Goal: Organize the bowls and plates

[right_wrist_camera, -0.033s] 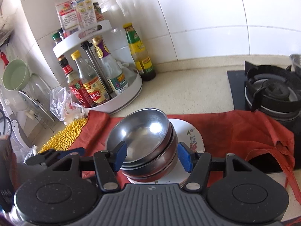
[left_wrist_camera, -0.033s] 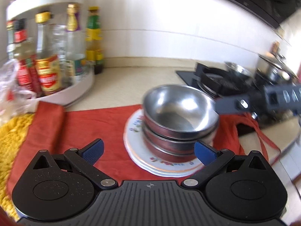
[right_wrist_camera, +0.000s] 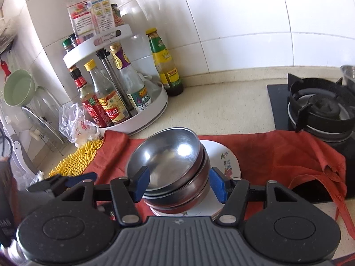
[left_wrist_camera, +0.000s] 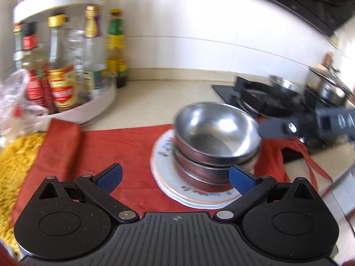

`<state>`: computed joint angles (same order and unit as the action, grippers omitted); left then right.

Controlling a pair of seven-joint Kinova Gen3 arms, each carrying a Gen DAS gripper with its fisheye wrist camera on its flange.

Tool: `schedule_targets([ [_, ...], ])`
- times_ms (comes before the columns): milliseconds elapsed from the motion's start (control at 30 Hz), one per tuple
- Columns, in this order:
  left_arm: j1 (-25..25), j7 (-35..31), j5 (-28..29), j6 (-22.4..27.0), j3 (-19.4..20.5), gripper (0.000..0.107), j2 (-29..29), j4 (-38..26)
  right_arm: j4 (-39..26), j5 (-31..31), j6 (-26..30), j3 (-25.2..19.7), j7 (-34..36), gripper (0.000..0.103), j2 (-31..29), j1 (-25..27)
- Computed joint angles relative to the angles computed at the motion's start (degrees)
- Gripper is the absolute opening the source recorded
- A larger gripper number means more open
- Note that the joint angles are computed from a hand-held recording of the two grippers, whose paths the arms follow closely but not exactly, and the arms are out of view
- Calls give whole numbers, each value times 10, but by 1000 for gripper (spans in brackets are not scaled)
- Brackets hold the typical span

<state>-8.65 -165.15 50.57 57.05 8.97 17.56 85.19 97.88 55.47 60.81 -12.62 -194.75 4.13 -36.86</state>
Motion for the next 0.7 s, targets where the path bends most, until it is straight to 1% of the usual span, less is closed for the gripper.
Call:
schedule_targets([
  [167,-7,23,15,-22,-11,103,-22,13,-12,37,26,-6,-25,58,19,-27],
  [300,4,34,9,-68,-20,103,-48,36,-23,59,53,-4,-33,60,33,-50],
  [367,9,46,1,-82,-24,103,-55,42,-24,64,59,-2,-40,63,35,-58],
  [433,9,52,1,-86,-26,103,-59,45,-24,63,63,-1,-46,63,36,-63],
  [600,6,66,2,-76,-30,103,-62,49,-24,59,77,-1,-54,64,37,-73],
  [700,9,68,-3,-76,-30,103,-68,58,-23,61,96,-3,-66,64,39,-82],
])
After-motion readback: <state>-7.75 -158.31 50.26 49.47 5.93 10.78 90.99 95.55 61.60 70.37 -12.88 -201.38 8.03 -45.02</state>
